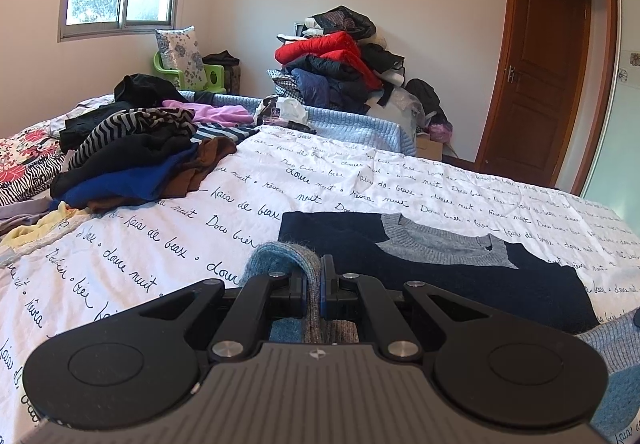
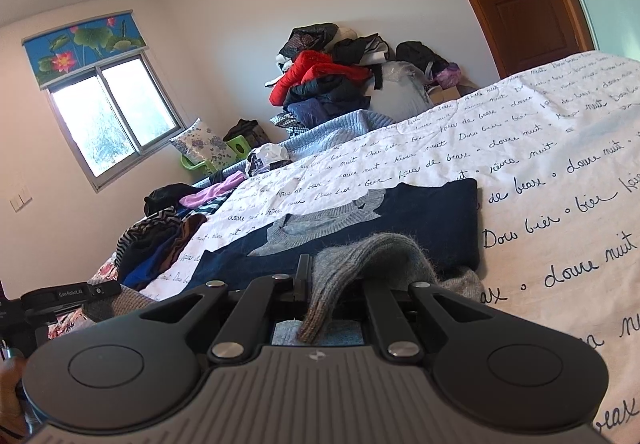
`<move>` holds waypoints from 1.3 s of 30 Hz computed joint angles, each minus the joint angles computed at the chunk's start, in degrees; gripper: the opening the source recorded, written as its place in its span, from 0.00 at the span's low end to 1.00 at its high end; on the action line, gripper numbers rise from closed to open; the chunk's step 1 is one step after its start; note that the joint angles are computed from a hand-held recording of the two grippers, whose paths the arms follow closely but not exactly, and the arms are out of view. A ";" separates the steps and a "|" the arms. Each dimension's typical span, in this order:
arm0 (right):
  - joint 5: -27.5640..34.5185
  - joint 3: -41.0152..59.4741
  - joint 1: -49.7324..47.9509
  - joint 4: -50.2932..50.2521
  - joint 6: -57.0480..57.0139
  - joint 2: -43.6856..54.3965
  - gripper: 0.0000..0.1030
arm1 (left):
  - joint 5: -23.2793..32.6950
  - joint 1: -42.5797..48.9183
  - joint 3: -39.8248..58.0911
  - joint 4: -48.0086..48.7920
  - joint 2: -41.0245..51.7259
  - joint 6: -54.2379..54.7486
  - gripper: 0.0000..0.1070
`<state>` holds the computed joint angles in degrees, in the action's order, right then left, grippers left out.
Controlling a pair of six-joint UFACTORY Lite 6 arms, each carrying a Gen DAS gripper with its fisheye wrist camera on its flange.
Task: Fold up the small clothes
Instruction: 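Lift the hem with both grippers and carry it toward the collar, then lay the hem over the collar and open both grippers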
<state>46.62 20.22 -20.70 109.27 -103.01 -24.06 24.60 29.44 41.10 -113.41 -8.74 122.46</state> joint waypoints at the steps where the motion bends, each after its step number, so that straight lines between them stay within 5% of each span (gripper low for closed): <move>1: 0.16 0.65 -0.03 0.29 -0.29 1.03 0.07 | -0.22 -0.27 0.67 -0.50 0.71 0.37 0.05; 18: -0.42 9.90 1.69 5.59 -3.21 11.50 0.06 | -4.27 -6.01 10.57 -9.97 6.86 7.41 0.06; 29: -1.77 22.17 4.73 10.06 -3.44 24.71 0.06 | -10.03 -12.34 24.48 -20.74 19.71 16.17 0.06; 36: -3.85 31.06 6.78 11.81 -3.10 34.26 0.06 | -15.55 -14.42 39.99 -8.77 33.16 2.89 0.06; 39: -5.12 34.81 7.50 12.27 -2.52 38.39 0.07 | -17.61 -15.59 46.50 3.43 38.97 -9.01 0.06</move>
<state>41.49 55.03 -13.20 121.53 -105.53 14.32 6.99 13.85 87.61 -109.98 30.23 113.45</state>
